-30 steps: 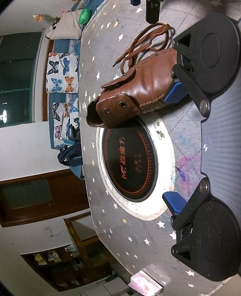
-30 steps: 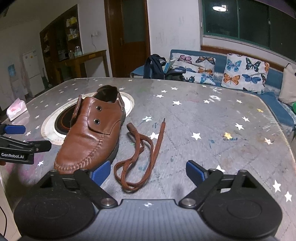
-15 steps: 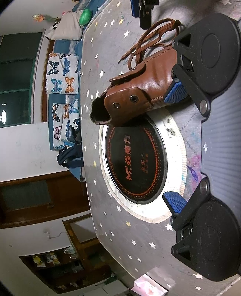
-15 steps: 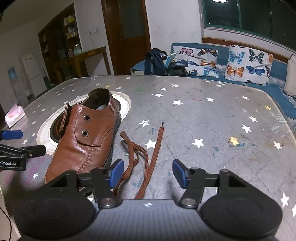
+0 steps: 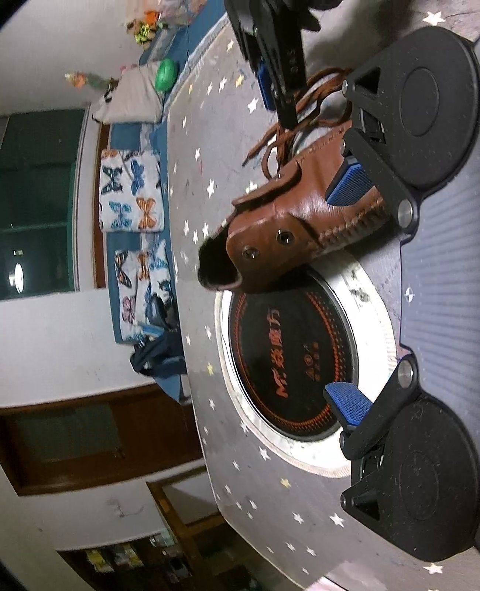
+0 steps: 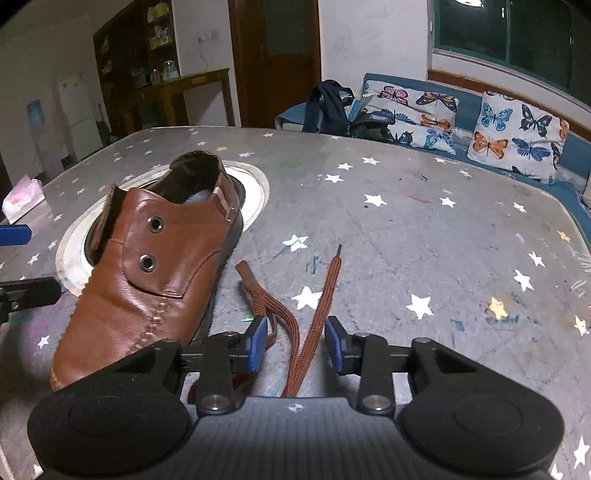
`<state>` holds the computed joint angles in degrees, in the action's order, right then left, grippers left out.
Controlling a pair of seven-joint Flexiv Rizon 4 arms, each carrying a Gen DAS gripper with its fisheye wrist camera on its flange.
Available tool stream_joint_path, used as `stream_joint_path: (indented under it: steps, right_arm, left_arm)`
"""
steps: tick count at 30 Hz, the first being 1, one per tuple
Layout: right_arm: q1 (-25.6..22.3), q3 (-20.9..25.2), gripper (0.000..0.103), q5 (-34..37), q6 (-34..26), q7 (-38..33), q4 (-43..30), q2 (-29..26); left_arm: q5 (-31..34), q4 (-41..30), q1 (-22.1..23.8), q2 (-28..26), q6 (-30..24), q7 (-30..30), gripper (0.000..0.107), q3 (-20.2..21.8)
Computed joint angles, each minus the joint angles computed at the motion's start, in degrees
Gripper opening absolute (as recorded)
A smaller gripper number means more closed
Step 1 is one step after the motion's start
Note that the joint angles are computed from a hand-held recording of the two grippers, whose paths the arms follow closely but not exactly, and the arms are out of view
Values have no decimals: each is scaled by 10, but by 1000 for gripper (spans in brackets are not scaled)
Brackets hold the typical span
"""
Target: Lace up shoes with both hands
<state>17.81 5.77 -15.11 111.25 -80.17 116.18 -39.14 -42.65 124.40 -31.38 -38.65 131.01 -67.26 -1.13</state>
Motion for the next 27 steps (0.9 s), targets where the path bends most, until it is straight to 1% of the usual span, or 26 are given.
stream_joint_path:
  steps: [1,2,4,8,11,12,14,16,18,19,20,21,24,27]
  right_arm:
    - [-15,14,19,-9,-3,3,-3,-3]
    - [-26,24,16,-16,-7,5,-4,-4]
    - [-33,30,16,-25,-11,6,-4,-5]
    - [-31,28,16,-36,-14,-1,-5,-7]
    - [-22,20,16,-33,-18,-3,-12,-11]
    - [-17,15,15,-30,-14,-5,-11,-11]
    - [-1,0,6,-19,0,-13,-6,-10]
    - [16,-17,4,-3,17,-24,3,-7]
    - [36,-36,3,15,39,-40,13,-2]
    - [47,-46,3,27,51,-50,19,0]
    - [57,-54,3,39,63,-61,23,2]
    - [65,-61,3,50,72,-72,27,4]
    - [88,-78,3,84,98,-106,35,11]
    - [85,-72,3,95,118,-134,44,20]
  left_arm:
    - [13,1,5,-1,2,-3,103,-2]
    - [26,2,10,-1,4,-4,103,-3]
    - [46,2,15,-2,7,-4,103,-4]
    - [107,2,38,0,5,-8,102,-12]
    - [153,0,54,1,6,-11,97,-15]
    - [172,0,61,2,8,-12,95,-18]
    - [215,0,79,2,16,-18,93,-25]
    - [245,-3,89,1,16,-16,87,-27]
    - [277,-8,103,1,7,-12,72,-33]
    - [296,-11,113,1,2,-13,68,-38]
    - [311,-14,120,1,-3,-12,59,-41]
    - [323,-18,124,1,-8,-7,53,-42]
    - [343,-29,123,1,-21,17,43,-34]
    - [357,-41,126,2,-43,44,37,-30]
